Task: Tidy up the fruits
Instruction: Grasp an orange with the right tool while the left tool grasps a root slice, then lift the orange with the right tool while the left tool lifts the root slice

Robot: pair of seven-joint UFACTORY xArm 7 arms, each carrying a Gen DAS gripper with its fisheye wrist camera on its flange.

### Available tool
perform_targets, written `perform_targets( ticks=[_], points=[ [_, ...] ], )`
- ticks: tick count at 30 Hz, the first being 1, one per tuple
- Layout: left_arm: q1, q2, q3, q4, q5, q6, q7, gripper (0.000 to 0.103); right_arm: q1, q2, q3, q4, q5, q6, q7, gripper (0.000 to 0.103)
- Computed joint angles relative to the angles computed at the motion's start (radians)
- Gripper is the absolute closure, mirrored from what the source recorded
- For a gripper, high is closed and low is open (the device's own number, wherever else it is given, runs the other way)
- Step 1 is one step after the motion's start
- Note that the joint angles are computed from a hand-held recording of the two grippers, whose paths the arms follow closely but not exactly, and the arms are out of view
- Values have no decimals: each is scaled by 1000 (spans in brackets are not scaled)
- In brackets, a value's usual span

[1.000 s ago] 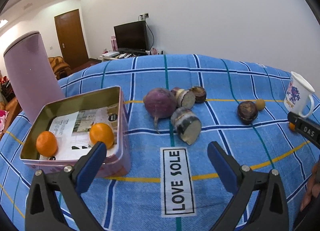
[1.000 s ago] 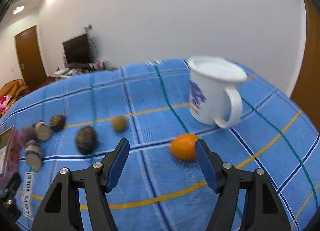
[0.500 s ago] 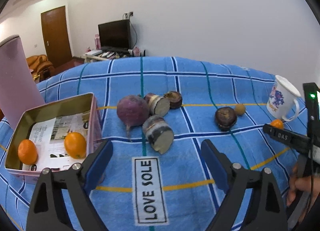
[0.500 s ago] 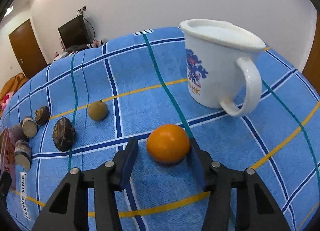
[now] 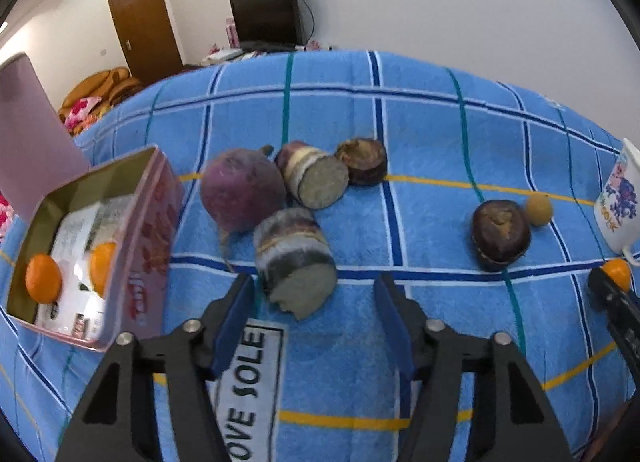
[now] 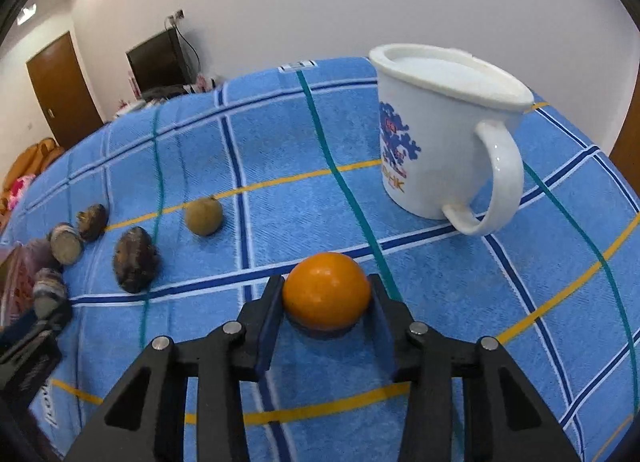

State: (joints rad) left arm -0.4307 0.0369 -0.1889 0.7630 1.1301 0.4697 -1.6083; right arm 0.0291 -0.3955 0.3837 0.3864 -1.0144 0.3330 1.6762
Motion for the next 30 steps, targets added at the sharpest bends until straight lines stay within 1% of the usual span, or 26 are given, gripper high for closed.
perform_targets(
  ticks=[1,2,5,8,10,13,14,16,19,20,22,24,27,30],
  points=[
    [-1,3,1,2,22,1,-26,45,5,-33,2,-21,-7,-7,11,60],
    [-3,7,0,6,28,12,-35,46,-4,-49,18,-26,-23,-10,29,60],
    [-4,10,3,7,46,10,-55,49,-21,-92,61,-33,-64,-14,73,60],
    [8,11,15,3,53,-28,-75,53,-29,-118,84,-36,-86,-18,97,60],
    [13,14,19,6,63,-42,-80,63,-29,-129,93,-40,-88,-20,107,60],
    [30,15,31,7,77,-87,-70,63,-31,-150,107,-47,-89,-32,126,60],
    [34,15,34,6,88,-107,-78,63,-44,-149,112,-40,-99,-39,131,60],
    [43,11,40,0,114,-138,-97,63,-57,-170,131,-45,-115,-48,155,60],
    [57,3,46,-11,186,-183,-157,63,-80,-182,166,-40,-143,-50,196,60],
    [58,-3,44,-15,204,-183,-178,63,-85,-191,174,-41,-153,-50,212,60],
    [61,-22,37,-24,281,-182,-258,63,-94,-215,188,-45,-180,-57,251,60],
    [59,-45,21,-31,360,-161,-338,63,-100,-238,203,-48,-204,-55,286,60],
    [59,-74,3,-46,421,-134,-383,63,-104,-257,225,-45,-247,-39,338,60],
    [62,-100,-5,-65,458,-131,-417,63,-88,-252,221,-38,-289,-24,377,60]
  ],
)
